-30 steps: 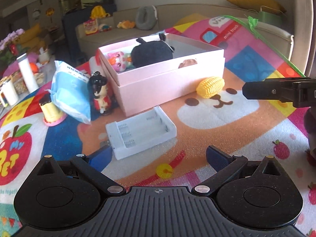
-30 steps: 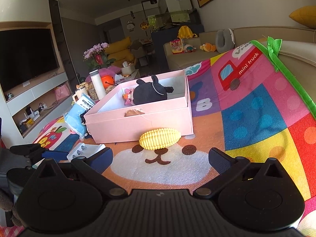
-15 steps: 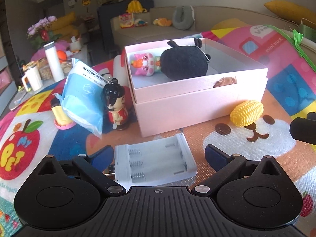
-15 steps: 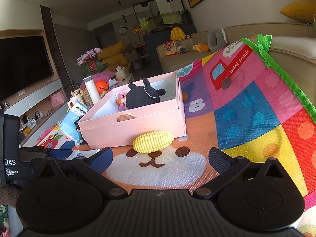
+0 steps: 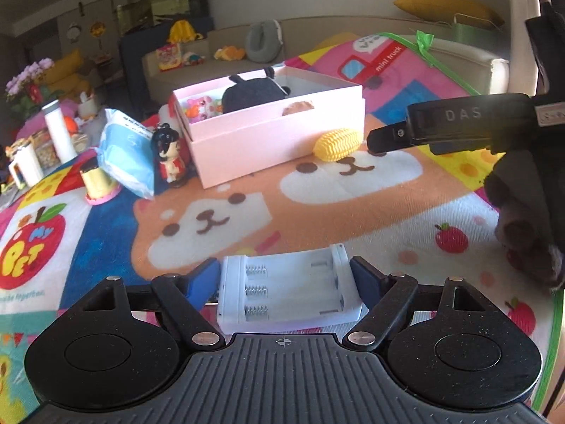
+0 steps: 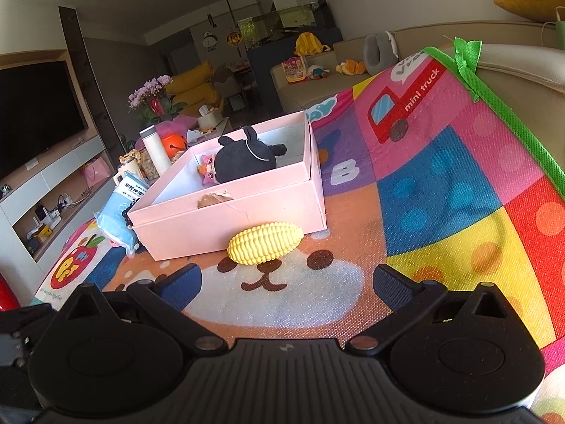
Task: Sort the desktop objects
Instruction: 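Close the right gripper on the yellow corn toy while the left gripper holds the battery holder, then lift the corn toy with the right gripper while the left gripper lifts the battery holder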
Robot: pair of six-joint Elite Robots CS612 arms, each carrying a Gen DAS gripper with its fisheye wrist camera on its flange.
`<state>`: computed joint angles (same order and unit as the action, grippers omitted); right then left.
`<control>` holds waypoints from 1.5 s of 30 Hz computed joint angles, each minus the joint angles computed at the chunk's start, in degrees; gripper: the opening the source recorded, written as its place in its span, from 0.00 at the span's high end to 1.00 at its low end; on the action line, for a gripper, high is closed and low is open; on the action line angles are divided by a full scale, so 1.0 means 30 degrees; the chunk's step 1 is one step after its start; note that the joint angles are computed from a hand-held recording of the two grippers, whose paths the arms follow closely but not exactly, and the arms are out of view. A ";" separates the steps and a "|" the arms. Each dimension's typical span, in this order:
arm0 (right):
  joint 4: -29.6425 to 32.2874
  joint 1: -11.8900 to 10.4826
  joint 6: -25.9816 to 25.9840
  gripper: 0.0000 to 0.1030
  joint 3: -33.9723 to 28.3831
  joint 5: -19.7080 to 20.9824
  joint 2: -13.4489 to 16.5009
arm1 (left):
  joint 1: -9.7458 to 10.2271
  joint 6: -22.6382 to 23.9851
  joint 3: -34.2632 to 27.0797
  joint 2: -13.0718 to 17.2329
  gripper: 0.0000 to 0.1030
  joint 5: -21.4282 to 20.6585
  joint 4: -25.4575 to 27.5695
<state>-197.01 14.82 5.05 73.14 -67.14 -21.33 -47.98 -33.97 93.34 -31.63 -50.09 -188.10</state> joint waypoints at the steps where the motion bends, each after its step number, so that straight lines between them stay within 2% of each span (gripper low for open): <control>1: 0.0275 0.0032 -0.0105 0.00 -0.0028 -0.0102 -0.0021 | -0.0138 -0.0324 0.0225 -0.0098 0.10 0.0408 0.0129; 7: 0.2268 0.0225 -0.0792 0.00 -0.0262 -0.0856 -0.0204 | -0.0340 -0.3174 0.1568 -0.0875 0.06 0.1857 0.1710; 12: 0.2851 0.0445 -0.1672 0.00 -0.0273 -0.1712 -0.0310 | -0.0003 -0.8797 0.2517 -0.1853 0.04 0.3597 0.6283; 14: 0.3305 0.0523 -0.2209 0.00 -0.0277 -0.2020 -0.0398 | 0.0138 -0.9969 0.2886 -0.2000 0.04 0.3648 0.5983; 16: 0.3927 0.0694 -0.3080 0.00 -0.0331 -0.2671 -0.0506 | 0.0195 -0.9762 0.3262 -0.1854 0.03 0.3269 0.3585; 18: 0.4350 0.0937 -0.4088 0.00 -0.0417 -0.3572 -0.0553 | 0.0160 -0.8807 0.3232 -0.1507 0.02 0.2828 0.1295; 20: 0.4621 0.1044 -0.5400 0.00 -0.0564 -0.3368 -0.0532 | 0.0108 -0.7417 0.2869 -0.1171 0.02 0.2565 0.0247; 21: 0.4505 0.1075 -0.6098 0.00 -0.0699 -0.2989 -0.0454 | 0.0068 -0.6848 0.2645 -0.1062 0.02 0.2650 0.0288; 24: 0.2340 0.1501 -0.6864 0.00 -0.1444 -0.4216 0.0162 | 0.0055 -0.6470 0.2437 -0.0964 0.02 0.2642 0.0421; 26: 0.2814 0.1671 -0.6601 0.04 -0.2308 -0.4635 0.0474 | 0.0095 -0.6799 0.2577 -0.0961 0.02 0.2488 0.0048; 28: 0.4497 0.1742 -0.6181 0.17 -0.3265 -0.4735 0.0710 | 0.0122 -0.7424 0.2698 -0.0993 0.02 0.2443 -0.0005; 29: 0.5124 0.1773 -0.6024 0.20 -0.3607 -0.4836 0.0816 | 0.0143 -0.7702 0.2738 -0.1007 0.02 0.2414 -0.0004; 31: 0.5310 0.1705 -0.5640 0.35 -0.3733 -0.4469 0.0875 | 0.0195 -0.8095 0.2811 -0.1044 0.02 0.2376 0.0025; 34: 0.4309 0.1618 -0.5419 0.35 -0.2747 -0.4417 0.0454 | 0.0235 -0.8291 0.2768 -0.1105 0.02 0.2290 0.0386; 38: 0.3165 0.1224 -0.5736 0.35 -0.0354 -0.2963 -0.0626 | 0.0412 -0.8161 0.2315 -0.1014 0.02 0.2424 0.0781; 41: 0.2129 0.1063 -0.6140 0.35 0.0990 -0.2458 -0.1050 | 0.0759 -0.7514 0.1392 -0.0822 0.02 0.2447 0.1985; 43: 0.1230 0.1038 -0.6310 0.35 0.1407 -0.2563 -0.1016 | 0.1061 -0.7271 0.0729 -0.0793 0.02 0.1986 0.3468; 45: 0.1083 0.1004 -0.6035 0.35 0.1479 -0.2675 -0.0980 | 0.1295 -0.6939 0.0276 -0.0692 0.03 0.1422 0.3921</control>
